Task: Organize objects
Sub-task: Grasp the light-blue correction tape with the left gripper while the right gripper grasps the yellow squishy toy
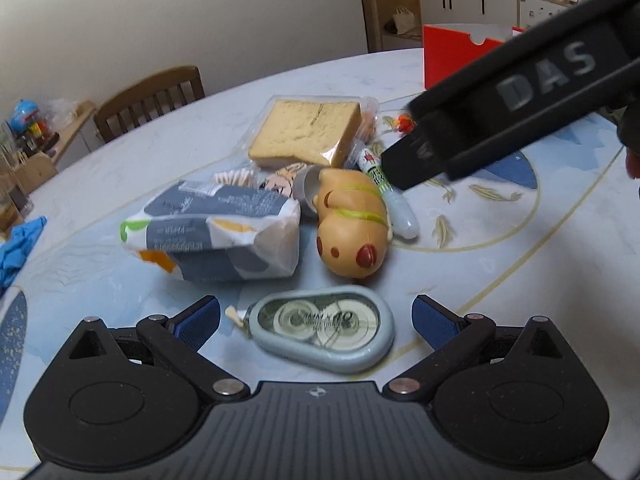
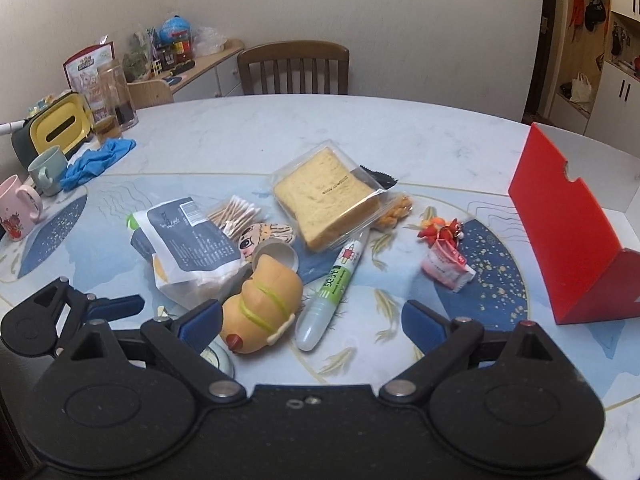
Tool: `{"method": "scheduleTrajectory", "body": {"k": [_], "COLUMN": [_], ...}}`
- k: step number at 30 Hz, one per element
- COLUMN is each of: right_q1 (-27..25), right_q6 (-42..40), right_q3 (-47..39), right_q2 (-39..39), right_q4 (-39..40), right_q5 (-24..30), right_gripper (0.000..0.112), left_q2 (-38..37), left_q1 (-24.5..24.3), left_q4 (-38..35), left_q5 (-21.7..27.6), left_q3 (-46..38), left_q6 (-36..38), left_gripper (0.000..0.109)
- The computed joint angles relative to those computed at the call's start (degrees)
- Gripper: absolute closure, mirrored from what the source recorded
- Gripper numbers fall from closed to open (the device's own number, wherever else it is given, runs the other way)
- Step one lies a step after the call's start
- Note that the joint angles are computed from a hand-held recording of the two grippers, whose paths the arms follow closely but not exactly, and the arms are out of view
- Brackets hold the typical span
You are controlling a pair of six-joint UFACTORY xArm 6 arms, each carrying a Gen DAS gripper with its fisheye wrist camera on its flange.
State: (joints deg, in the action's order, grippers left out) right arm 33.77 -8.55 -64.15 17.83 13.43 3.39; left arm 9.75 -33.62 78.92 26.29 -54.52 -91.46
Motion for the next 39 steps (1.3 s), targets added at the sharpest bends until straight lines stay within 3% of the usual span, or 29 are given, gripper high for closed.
{"method": "scheduleTrajectory", "body": {"k": [8, 14, 24, 30, 34, 39], "right_q1": [-0.32, 0.59, 1.23, 1.78, 2.11, 2.02], "right_q6": [6.27, 2.07, 2.71, 0.37, -3.2, -7.57], "right_q3": [-3.06, -6.12, -11.99, -14.43, -14.57, -15.52], "right_q2": [2.7, 5.03, 9.33, 10.72, 10.64, 10.81], "right_q4": [-9.01, -5.7, -6.2, -2.31, 2.75, 9.45], "right_q5": [1.14, 2.88, 8.14, 10.7, 11.91, 13.48], "right_gripper": [0.016, 0.025, 0.035, 0.039, 0.047, 0.057], "left_q2": [2.59, -0.63, -2.88, -1.06, -1.07, -2.02], "left_q1": [-2.01, -0.3, 3.5, 3.72, 4.89, 6.8], "left_q4": [0.29, -2.08, -8.32, -11.71, -14.32, -14.05], "left_q5": [6.4, 6.18, 5.49, 5.47, 3.97, -0.55], "left_q3": [-2.13, 1.66, 3.34, 0.99, 1.84, 3.39], "left_q6": [1.98, 1.88, 2.12, 2.78, 1.34, -2.06], "left_gripper": [0.006, 0.006, 0.006, 0.006, 0.006, 0.023]}}
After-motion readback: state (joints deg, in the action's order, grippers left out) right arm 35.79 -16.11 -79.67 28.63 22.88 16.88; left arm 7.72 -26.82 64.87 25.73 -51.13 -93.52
